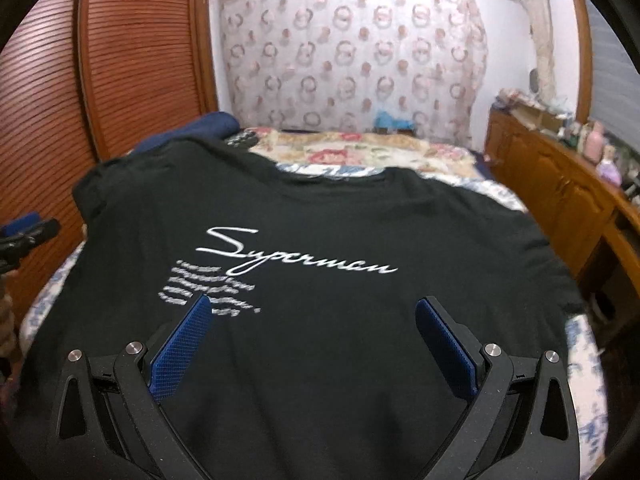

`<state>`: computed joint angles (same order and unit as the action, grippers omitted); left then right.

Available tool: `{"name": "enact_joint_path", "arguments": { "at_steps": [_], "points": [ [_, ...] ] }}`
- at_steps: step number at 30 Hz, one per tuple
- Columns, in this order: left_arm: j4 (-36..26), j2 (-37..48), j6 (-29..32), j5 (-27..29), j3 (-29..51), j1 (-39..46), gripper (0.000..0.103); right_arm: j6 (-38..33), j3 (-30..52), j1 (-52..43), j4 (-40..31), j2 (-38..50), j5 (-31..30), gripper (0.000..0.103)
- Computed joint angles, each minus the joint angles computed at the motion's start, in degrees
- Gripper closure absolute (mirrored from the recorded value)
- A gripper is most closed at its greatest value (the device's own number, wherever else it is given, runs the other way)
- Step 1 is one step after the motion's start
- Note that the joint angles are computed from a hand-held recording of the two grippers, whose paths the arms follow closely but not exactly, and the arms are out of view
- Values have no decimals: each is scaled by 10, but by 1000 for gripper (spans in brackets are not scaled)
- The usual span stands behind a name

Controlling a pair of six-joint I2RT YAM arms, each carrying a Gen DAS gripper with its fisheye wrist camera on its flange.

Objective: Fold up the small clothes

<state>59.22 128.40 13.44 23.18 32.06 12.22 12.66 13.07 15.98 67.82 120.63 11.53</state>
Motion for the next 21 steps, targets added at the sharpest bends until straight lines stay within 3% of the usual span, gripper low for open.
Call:
{"name": "enact_joint_path", "arguments": {
  "at_steps": [6,9,16,21],
  "points": [
    [-90,23,36,52,73,48,0,-17,36,-2,-45,12,-43,0],
    [-131,29,50,67,110,64,7,-28,62,5,-64,25,-59,0],
    [-240,44,52,79,210,81,43,-43,130,22,-126,40,-83,14],
    [-278,64,45,58,259,77,51,-48,163,34,-158,38,-96,20]
  ]
}}
